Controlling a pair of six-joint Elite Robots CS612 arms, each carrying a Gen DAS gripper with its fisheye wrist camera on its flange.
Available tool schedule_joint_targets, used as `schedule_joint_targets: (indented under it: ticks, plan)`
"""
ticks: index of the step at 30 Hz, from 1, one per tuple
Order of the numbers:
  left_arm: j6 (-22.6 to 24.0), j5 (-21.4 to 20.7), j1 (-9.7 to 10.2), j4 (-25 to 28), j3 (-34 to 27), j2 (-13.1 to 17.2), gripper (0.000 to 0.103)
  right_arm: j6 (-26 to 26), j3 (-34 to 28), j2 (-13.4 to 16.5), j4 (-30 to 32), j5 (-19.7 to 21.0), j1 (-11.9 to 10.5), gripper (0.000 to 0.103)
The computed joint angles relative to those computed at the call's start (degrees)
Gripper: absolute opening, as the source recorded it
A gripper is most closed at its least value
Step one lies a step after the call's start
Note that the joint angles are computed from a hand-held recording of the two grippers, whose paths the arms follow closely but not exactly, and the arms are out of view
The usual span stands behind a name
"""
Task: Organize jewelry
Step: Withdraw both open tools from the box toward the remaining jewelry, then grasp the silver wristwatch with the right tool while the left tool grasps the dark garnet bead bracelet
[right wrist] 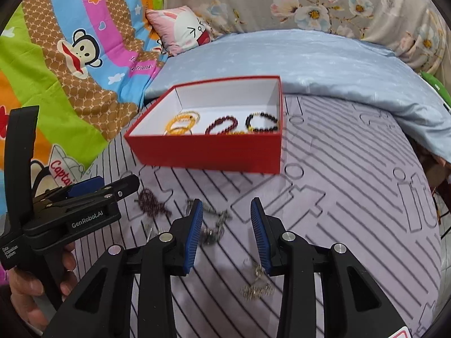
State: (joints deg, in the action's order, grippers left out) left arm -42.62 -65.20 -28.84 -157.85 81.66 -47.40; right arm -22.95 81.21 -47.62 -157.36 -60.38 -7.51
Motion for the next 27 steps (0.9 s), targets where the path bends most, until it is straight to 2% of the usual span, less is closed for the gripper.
schedule_joint_targets:
  ticks: [13, 27]
  plan:
    - [-2.61, -0.56, -0.85, 0.33, 2.73, -0.89, 0.071, -1.00, 4.05, -1.41, 0.77, 0.12, -0.42, 0.035]
    - [-3.24, -0.56, -1.12, 1.15, 3.12, -0.90, 0.071, -2.48, 4.40, -1.37, 2.02, 0.05, 0.09, 0.035]
